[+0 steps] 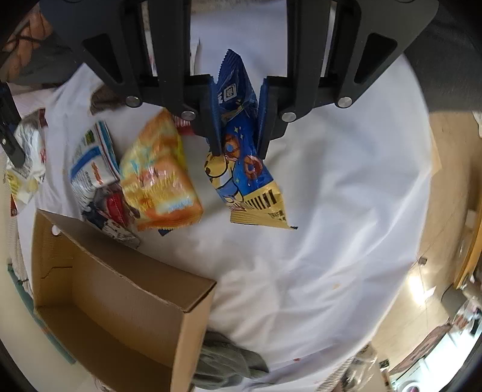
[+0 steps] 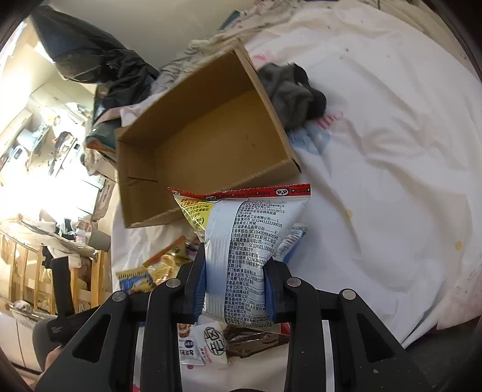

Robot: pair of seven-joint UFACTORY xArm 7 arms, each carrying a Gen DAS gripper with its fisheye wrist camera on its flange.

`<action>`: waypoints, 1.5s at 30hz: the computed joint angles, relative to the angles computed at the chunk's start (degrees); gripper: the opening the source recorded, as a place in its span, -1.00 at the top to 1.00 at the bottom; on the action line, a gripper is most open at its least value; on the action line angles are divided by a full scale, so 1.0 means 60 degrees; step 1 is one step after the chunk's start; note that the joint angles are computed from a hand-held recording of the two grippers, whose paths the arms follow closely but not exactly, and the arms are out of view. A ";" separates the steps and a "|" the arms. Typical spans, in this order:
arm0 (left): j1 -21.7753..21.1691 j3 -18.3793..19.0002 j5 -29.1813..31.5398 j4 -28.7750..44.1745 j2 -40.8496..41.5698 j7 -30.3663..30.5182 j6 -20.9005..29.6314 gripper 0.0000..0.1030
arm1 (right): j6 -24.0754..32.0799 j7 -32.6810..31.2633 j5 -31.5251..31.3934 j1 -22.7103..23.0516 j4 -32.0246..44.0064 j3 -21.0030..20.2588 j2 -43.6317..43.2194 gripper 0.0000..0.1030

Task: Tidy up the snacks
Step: 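Carry both packets over the cardboard box and open both grippers to drop them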

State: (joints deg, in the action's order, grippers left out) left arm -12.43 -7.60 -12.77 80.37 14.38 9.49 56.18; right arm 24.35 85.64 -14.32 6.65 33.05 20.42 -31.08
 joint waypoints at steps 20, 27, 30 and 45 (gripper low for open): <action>-0.0420 -0.0378 -0.0626 0.3643 0.1092 0.1500 -0.0820 0.76 | -0.0663 -0.1964 -0.1770 -0.1265 0.2035 -0.0416 0.1477 0.37; -0.1120 -0.0514 0.0283 0.3978 0.1984 0.1857 -0.2139 0.76 | -0.0653 -0.2371 -0.2056 -0.1071 0.2564 -0.0929 0.2687 0.37; -0.1294 -0.0551 0.0502 0.4144 0.2369 0.1961 -0.2332 0.76 | -0.0655 -0.2219 -0.2236 -0.0984 0.2484 -0.1065 0.2818 0.37; -0.1425 -0.0435 0.0694 0.4585 0.2833 0.1273 -0.1799 0.75 | -0.0442 -0.2045 -0.2270 -0.0460 0.2821 -0.1631 0.3505 0.36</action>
State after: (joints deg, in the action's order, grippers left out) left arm -20.98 -10.21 -8.61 107.88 31.37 17.13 45.39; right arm 21.70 73.37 -27.94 3.89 49.97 10.64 -10.05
